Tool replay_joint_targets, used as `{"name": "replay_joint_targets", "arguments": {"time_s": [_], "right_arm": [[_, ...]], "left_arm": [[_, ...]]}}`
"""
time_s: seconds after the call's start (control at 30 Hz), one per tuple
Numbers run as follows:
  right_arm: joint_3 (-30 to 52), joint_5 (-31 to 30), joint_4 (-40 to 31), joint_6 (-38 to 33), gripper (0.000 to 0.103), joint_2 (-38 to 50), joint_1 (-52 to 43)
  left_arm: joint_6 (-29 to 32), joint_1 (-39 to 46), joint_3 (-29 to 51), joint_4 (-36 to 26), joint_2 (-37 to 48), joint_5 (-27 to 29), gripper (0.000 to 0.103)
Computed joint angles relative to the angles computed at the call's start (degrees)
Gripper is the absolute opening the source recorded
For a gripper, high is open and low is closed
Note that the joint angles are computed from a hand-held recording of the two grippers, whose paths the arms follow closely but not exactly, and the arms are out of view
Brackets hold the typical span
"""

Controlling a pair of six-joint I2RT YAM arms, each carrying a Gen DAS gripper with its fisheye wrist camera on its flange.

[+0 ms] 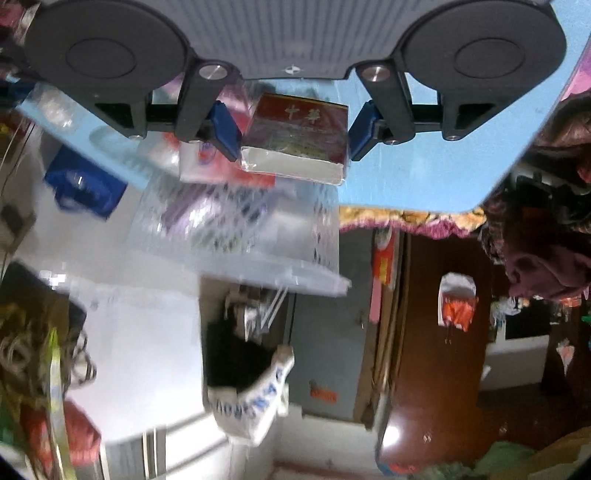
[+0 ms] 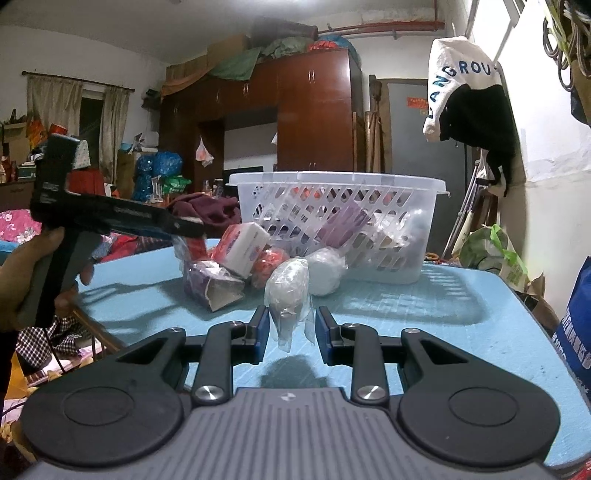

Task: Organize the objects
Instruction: 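Grasp a red-and-white box with the left gripper while the right grasps a clear-wrapped roll, then carry both items over the white basket and open both grippers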

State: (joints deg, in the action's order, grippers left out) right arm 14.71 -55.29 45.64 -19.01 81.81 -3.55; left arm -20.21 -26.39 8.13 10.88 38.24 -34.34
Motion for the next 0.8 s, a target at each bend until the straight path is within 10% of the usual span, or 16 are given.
{"name": "replay_joint_targets", "arguments": {"time_s": [0.17, 0.33, 0.6, 0.8], "right_arm": [[0.87, -0.84, -0.40, 1.04, 0.031, -0.59, -0.51], [5.45, 0.02, -6.26, 2.24, 0.031, -6.06, 1.75], [33.36, 18.19, -21.44, 2.68, 0.030, -0.35, 15.25], [48.80, 29.48, -30.25, -1.82, 0.037, 12.68, 21.62]], "left_arm": [[1.34, -2.01, -1.45, -3.65, -10.46, -2.94, 0.066], [2.63, 2.50, 1.05, -2.82, -11.48, 5.44, 0.066], [1.85, 12.64, 22.72, 5.73, 16.43, 23.13, 0.066], [-0.66, 14.86, 34.20, 7.21, 35.09, 21.85, 0.070]]}}
